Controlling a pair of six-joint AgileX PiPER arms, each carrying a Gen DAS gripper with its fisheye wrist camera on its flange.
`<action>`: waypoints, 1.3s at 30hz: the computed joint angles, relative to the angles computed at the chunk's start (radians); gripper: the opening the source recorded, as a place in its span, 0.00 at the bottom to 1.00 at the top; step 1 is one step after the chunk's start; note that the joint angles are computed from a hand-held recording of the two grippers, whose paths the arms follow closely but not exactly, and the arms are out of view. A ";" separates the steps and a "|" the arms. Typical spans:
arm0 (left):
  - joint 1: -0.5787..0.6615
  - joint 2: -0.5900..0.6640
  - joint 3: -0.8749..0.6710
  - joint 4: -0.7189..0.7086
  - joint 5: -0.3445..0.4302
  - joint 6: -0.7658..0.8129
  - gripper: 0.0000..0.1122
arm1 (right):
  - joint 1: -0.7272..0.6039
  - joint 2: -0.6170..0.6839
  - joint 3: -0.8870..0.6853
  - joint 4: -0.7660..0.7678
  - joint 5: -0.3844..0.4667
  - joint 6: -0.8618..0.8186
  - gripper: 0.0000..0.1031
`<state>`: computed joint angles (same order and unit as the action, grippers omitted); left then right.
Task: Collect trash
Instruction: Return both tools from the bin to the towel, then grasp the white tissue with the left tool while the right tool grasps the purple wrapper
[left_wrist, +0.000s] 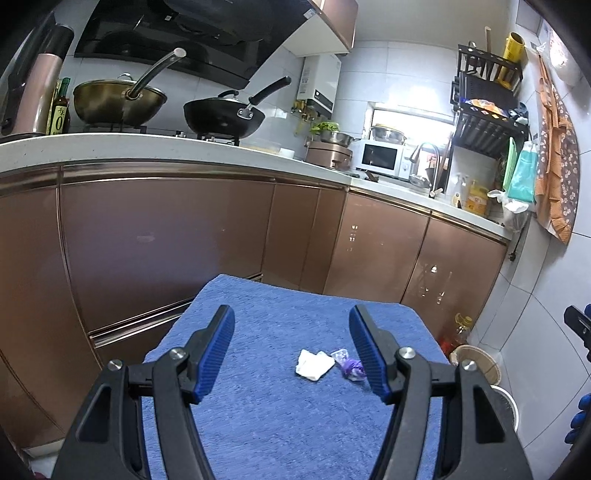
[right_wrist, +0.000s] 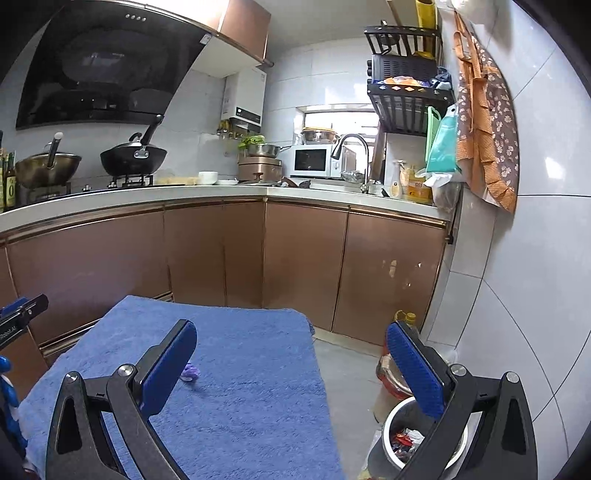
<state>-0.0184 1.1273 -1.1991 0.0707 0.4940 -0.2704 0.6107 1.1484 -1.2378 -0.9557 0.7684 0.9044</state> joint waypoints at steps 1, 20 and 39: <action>0.019 -0.002 0.006 -0.043 -0.003 0.041 0.56 | 0.020 0.005 -0.002 -0.016 0.017 0.012 1.00; 0.107 0.180 -0.054 -0.193 0.013 0.244 0.56 | -0.072 0.173 -0.049 0.194 -0.142 -0.146 1.00; 0.172 0.762 -0.549 -0.578 0.431 0.741 0.56 | -0.320 0.639 -0.346 1.384 -0.171 -1.295 1.00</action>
